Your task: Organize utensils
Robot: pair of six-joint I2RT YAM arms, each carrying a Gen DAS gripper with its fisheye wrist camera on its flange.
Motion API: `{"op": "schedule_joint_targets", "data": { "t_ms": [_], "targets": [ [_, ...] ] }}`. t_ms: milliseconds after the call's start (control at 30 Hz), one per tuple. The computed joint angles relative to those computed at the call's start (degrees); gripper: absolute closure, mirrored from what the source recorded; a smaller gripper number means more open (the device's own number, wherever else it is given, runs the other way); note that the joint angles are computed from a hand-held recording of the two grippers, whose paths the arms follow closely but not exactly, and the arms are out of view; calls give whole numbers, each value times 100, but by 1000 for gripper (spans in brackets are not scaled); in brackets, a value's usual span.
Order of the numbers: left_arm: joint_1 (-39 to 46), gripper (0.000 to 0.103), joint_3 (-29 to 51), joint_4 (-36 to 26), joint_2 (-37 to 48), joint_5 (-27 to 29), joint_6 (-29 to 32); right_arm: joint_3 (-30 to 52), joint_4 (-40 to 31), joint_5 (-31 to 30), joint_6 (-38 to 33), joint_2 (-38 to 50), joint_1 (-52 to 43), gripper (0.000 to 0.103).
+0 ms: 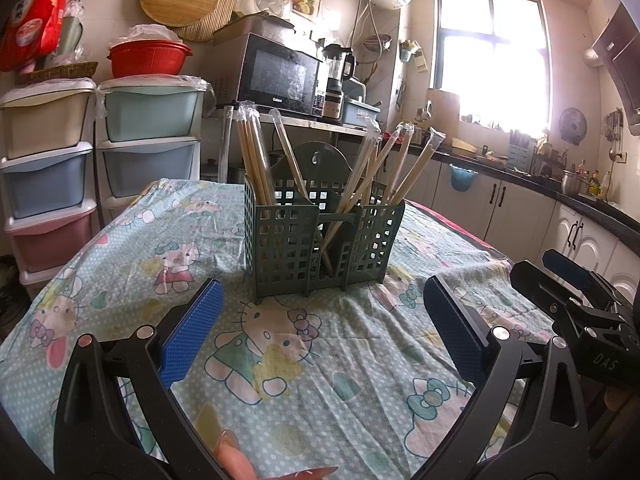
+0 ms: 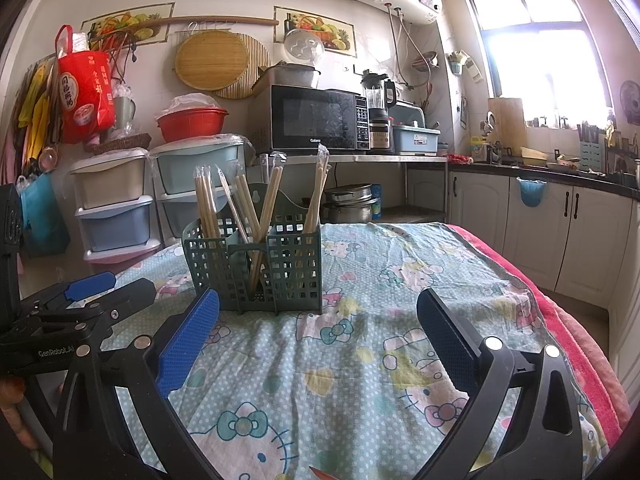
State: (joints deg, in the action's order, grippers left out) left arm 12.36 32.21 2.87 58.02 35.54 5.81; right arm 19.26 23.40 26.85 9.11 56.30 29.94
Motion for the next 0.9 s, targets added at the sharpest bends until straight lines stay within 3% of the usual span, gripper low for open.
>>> {"op": "schedule_joint_targets", "data": {
  "t_ms": [600,700,833,900],
  "targets": [
    [-24,11,122,-142,155,-303,-79,-7,-44,-36,90,20,-84,6],
    [131,10,586,-706,536,-238,17,199,-522,-298,252,-10,-441,7],
    [373,11,1874,-1735,1710,-1114,351,1340,-2067,-327,69,904,-1487,7],
    [535,11,2408,-1921,2316,-1620,405,2127,-3003,-715,4,1697,-2194,7]
  ]
}}
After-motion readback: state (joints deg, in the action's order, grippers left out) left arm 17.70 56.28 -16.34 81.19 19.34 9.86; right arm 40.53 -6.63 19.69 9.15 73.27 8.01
